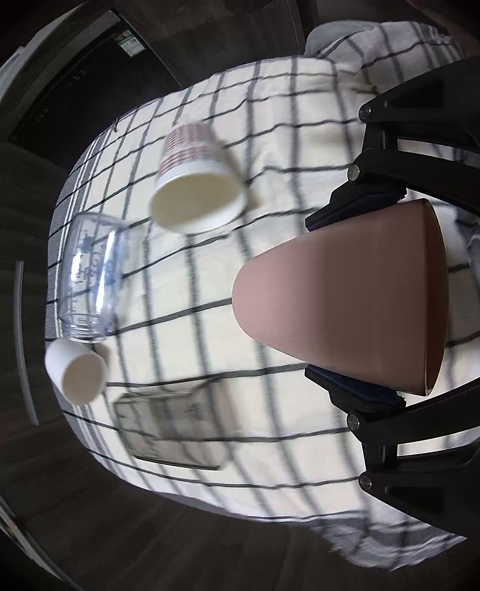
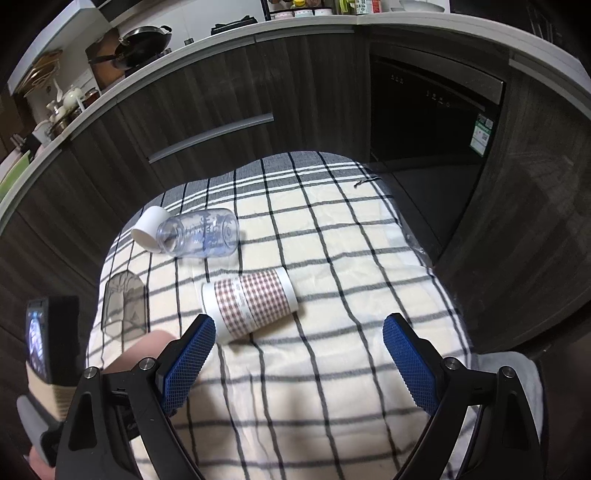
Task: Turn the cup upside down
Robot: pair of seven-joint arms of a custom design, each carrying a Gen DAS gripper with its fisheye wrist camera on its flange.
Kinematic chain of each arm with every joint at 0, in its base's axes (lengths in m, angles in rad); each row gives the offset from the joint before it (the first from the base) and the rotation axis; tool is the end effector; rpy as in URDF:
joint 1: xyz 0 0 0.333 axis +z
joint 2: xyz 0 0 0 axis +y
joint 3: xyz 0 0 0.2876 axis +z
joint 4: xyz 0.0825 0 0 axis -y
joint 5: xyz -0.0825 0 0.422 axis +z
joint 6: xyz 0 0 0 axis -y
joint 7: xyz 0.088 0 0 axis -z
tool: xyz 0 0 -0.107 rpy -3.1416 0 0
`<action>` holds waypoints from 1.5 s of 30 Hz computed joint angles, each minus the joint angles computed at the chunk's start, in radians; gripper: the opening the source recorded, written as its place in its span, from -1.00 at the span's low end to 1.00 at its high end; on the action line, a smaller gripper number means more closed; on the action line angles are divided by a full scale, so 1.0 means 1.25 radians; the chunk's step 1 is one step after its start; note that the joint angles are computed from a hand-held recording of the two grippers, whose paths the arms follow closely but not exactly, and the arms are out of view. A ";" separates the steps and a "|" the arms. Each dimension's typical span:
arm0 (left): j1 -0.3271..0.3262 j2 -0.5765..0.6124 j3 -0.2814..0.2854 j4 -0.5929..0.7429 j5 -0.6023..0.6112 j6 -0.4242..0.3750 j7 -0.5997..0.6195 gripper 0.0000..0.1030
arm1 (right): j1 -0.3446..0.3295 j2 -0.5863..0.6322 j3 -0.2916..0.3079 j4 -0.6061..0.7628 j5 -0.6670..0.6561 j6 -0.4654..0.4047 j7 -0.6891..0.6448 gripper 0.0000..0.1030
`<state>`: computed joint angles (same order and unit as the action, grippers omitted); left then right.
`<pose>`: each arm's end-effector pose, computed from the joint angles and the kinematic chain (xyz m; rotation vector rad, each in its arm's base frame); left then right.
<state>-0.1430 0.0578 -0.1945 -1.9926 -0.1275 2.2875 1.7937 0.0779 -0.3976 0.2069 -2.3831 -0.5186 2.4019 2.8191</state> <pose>0.5864 -0.2077 0.4114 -1.5718 2.6091 -0.3905 0.4891 0.1425 0.4701 -1.1972 2.3993 -0.7056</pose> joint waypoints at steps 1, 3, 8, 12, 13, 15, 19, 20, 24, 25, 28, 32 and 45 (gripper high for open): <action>0.001 -0.026 0.000 -0.030 -0.014 0.007 -0.001 0.38 | 0.002 -0.010 0.001 -0.007 0.000 -0.006 -0.003 0.79; -0.002 -0.063 0.002 -0.078 -0.032 0.028 -0.008 0.38 | 0.007 -0.036 0.006 -0.026 0.003 -0.022 -0.008 0.79; -0.020 -0.114 0.011 -0.159 -0.056 0.069 -0.021 0.38 | 0.016 -0.098 0.019 -0.073 0.025 -0.067 -0.018 0.79; -0.027 -0.109 0.019 -0.161 -0.073 0.022 -0.006 0.38 | 0.021 -0.119 0.024 -0.089 0.053 -0.080 -0.032 0.79; -0.027 -0.109 0.020 -0.163 -0.075 0.016 -0.002 0.38 | 0.021 -0.120 0.028 -0.089 0.055 -0.083 -0.033 0.79; -0.026 -0.106 0.022 -0.165 -0.077 0.008 0.001 0.38 | 0.022 -0.119 0.036 -0.088 0.056 -0.090 -0.035 0.79; -0.025 -0.114 0.024 -0.171 -0.086 0.016 0.014 0.54 | 0.027 -0.110 0.042 -0.077 0.058 -0.095 -0.043 0.79; -0.025 -0.120 0.024 -0.175 -0.091 0.023 0.020 0.66 | 0.029 -0.106 0.043 -0.073 0.057 -0.097 -0.046 0.79; -0.027 -0.134 0.030 -0.181 -0.099 0.031 0.031 0.71 | 0.037 -0.093 0.046 -0.057 0.053 -0.109 -0.047 0.79; -0.026 -0.138 0.032 -0.182 -0.103 0.028 0.032 0.71 | 0.038 -0.093 0.046 -0.055 0.053 -0.113 -0.047 0.79; -0.024 -0.156 0.039 -0.187 -0.115 0.025 0.035 0.71 | 0.043 -0.096 0.044 -0.049 0.053 -0.119 -0.045 0.79; -0.021 -0.200 0.052 -0.209 -0.125 0.051 0.043 0.73 | 0.047 -0.085 0.042 -0.022 0.054 -0.123 -0.051 0.79; 0.029 -0.288 0.110 -0.254 -0.052 0.242 -0.049 0.85 | 0.126 0.173 -0.062 0.239 0.305 -0.159 -0.311 0.79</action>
<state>-0.1067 -0.3018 -0.0570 -2.3101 -0.1928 2.5897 1.7330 0.2348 -0.1818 0.1298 -2.0839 -0.1371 2.2030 2.4299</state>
